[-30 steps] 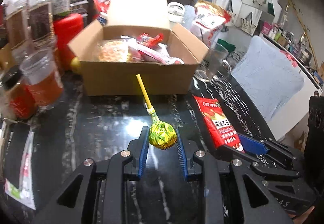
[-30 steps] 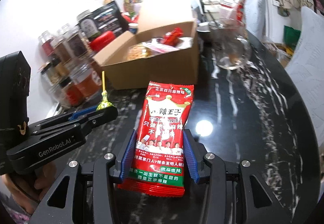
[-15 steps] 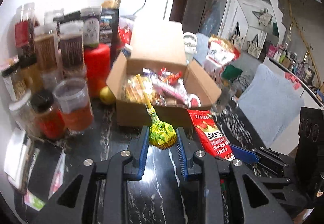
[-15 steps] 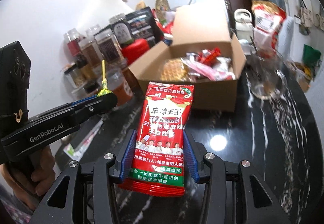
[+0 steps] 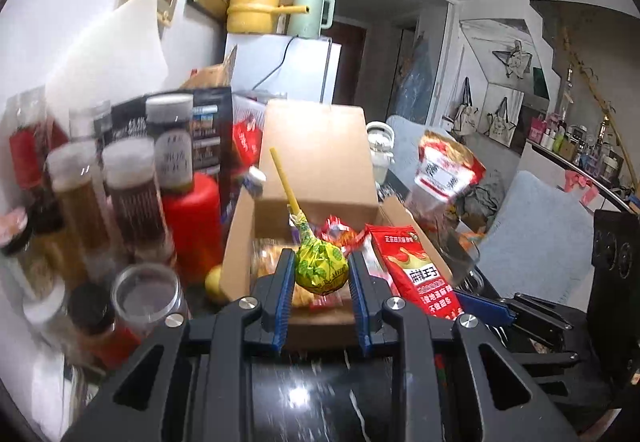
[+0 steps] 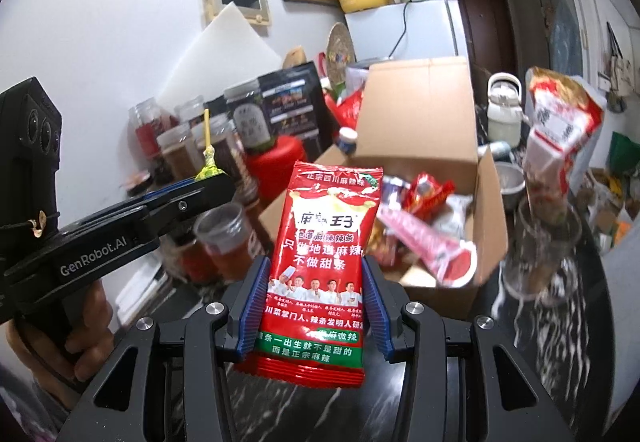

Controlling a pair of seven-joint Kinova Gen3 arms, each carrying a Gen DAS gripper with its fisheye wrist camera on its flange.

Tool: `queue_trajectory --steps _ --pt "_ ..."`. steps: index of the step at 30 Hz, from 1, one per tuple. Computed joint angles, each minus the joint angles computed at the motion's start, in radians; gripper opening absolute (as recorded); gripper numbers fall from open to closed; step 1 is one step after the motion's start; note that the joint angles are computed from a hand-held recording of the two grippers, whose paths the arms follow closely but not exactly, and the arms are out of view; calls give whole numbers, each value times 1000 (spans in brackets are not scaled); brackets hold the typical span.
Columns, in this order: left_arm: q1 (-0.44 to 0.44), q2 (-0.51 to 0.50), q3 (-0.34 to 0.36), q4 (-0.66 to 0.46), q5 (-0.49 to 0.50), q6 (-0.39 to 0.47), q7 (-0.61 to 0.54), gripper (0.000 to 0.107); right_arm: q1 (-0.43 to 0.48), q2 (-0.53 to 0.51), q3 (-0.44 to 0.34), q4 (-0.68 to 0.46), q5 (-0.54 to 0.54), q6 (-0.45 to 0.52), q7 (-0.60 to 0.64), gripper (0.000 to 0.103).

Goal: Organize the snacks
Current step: 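Carry the lollipop and red packet over the cardboard box with both grippers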

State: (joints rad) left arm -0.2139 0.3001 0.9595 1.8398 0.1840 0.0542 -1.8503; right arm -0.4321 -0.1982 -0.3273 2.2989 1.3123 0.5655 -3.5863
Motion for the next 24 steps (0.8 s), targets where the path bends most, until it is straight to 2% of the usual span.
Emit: queue_trajectory --steps 3,7,15,19,21,24 --pt "35 45 -21 -49 -6 -5 -6 26 23 6 37 -19 17 -24 42 45" --pt "161 78 -149 -137 -36 -7 20 26 66 23 80 -42 58 -65 62 45" --pt "306 163 -285 -269 -71 7 34 26 135 104 181 -96 231 -145 14 45" --pt "381 218 -365 -354 -63 53 44 26 165 157 232 -131 315 -191 -32 45" --pt "418 239 -408 -387 -55 80 45 26 180 185 244 -152 310 -207 -16 45" --pt "483 283 -488 -469 -39 172 49 26 204 223 253 -173 294 -230 -3 45"
